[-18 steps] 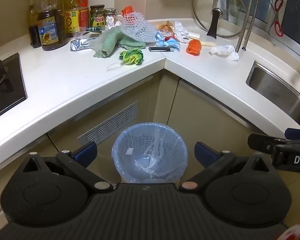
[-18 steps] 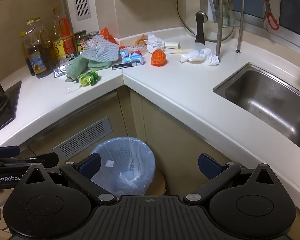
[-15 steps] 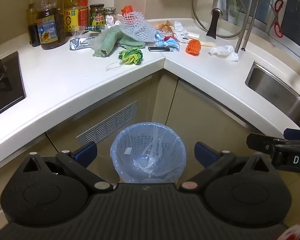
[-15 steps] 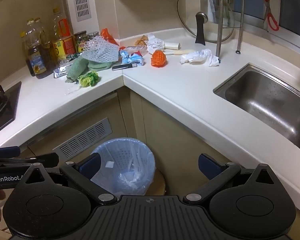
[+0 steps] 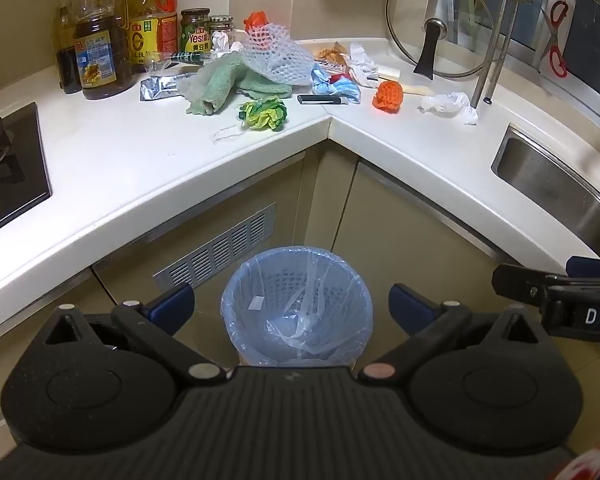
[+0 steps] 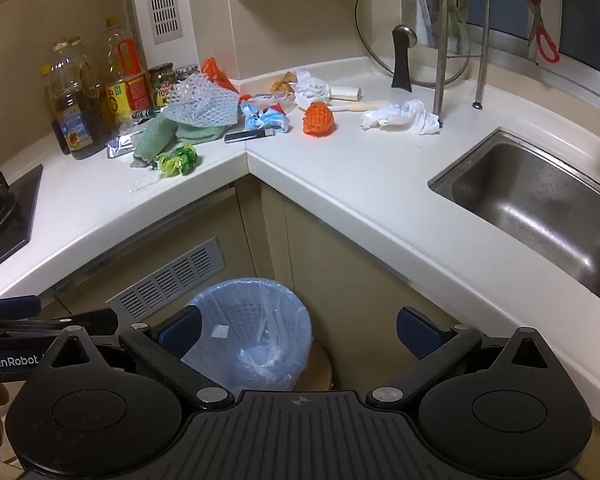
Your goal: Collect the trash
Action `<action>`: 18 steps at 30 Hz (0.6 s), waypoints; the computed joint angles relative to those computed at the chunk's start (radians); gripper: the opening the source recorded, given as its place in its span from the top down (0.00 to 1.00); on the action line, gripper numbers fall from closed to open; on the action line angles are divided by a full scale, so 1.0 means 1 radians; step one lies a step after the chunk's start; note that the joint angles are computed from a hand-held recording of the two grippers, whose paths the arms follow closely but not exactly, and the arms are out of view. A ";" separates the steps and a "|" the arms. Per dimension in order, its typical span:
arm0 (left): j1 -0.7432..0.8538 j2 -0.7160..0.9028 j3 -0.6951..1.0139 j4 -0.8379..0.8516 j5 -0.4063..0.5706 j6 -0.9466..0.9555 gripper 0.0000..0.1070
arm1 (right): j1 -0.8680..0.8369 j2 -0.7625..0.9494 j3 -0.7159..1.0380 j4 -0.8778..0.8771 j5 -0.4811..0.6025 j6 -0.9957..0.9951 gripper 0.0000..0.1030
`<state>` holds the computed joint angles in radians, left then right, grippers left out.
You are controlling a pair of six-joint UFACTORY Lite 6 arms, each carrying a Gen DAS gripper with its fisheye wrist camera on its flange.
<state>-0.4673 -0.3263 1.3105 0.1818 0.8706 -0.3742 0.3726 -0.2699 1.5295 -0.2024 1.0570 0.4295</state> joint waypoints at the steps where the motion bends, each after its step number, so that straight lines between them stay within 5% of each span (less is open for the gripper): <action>1: 0.001 0.001 0.001 -0.002 0.001 0.001 0.04 | -0.013 0.001 0.016 0.011 0.012 -0.018 0.00; 18: -0.007 0.002 0.015 0.000 0.010 -0.001 0.04 | -0.005 0.011 0.031 0.004 0.018 -0.007 0.00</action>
